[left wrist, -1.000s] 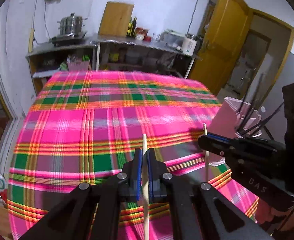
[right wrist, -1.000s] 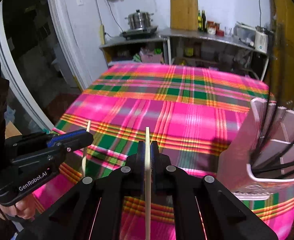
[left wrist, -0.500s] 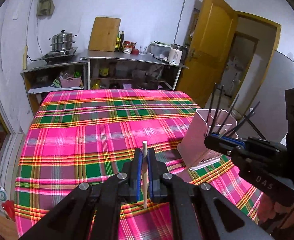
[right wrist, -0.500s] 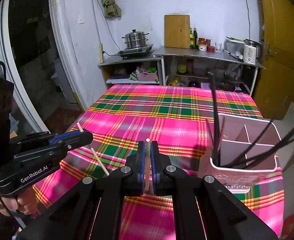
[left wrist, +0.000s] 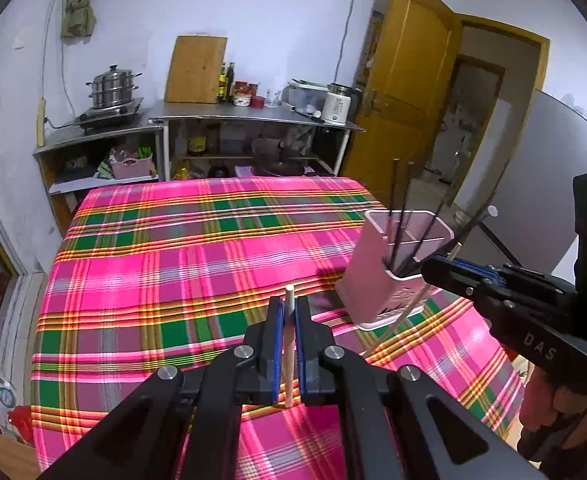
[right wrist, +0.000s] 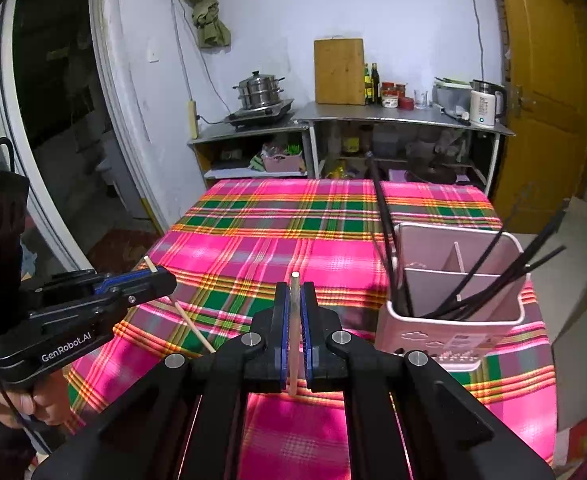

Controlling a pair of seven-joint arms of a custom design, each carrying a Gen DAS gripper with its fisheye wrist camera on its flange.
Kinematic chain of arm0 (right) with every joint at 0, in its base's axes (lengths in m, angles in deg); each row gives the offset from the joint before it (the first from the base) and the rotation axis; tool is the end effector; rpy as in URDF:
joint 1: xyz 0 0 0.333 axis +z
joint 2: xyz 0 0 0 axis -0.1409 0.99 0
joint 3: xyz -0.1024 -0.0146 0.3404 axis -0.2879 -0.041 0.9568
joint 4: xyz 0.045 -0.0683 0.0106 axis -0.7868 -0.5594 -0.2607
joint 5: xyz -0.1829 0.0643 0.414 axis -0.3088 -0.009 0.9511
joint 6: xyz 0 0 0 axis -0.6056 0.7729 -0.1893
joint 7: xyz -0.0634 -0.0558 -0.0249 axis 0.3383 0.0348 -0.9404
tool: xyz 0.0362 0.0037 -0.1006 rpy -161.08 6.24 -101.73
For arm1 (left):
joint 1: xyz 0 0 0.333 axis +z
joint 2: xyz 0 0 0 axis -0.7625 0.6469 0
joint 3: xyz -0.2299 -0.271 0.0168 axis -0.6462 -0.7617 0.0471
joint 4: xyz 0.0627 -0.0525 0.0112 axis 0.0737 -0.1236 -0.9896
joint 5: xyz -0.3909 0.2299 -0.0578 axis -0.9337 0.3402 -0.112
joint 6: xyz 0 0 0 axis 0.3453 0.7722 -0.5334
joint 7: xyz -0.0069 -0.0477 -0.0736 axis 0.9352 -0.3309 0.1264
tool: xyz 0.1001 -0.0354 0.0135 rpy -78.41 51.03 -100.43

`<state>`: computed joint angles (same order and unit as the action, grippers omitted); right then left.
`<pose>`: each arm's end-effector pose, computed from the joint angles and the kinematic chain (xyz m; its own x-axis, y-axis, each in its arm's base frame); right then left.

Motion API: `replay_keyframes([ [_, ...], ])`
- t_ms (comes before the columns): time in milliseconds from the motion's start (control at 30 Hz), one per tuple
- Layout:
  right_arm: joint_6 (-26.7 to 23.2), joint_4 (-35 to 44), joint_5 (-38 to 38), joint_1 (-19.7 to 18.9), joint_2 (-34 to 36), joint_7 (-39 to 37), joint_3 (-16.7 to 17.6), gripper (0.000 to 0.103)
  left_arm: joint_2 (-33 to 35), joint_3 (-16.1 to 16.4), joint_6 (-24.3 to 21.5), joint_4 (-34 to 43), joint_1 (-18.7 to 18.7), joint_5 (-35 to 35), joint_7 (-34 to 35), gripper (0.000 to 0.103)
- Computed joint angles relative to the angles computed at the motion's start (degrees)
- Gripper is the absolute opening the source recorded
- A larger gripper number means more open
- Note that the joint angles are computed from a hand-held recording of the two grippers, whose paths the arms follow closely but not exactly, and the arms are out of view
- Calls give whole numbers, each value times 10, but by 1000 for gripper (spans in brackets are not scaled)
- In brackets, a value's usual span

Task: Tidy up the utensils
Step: 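Lift both held wooden chopsticks upright and carry them over the pink holder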

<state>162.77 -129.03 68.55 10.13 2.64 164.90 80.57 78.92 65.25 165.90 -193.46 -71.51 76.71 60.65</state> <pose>0.4593 0.3547 0.5862 0.2711 -0.9498 -0.1563 -0.6723 -0.0706 -0.7369 0.4633 -0.4003 0.5751 -0.3635 -0.9083 0.2068 -0.6628 0.0961 -0.7426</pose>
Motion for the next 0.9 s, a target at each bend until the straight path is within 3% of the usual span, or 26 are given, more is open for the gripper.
replay_keyframes([
  [167,0,-24,5,-9,-34,0,-2,6,15,9,0,19,-30,-70,62,5],
  [467,-8,-50,9,-54,-85,12,15,6,61,-7,-6,82,-46,-137,141,5],
  [633,-11,-52,5,-78,-106,19,23,6,88,-19,2,128,-47,-139,158,5],
  [900,7,-35,-21,-131,-120,42,43,6,133,-24,12,209,-47,-85,133,5],
])
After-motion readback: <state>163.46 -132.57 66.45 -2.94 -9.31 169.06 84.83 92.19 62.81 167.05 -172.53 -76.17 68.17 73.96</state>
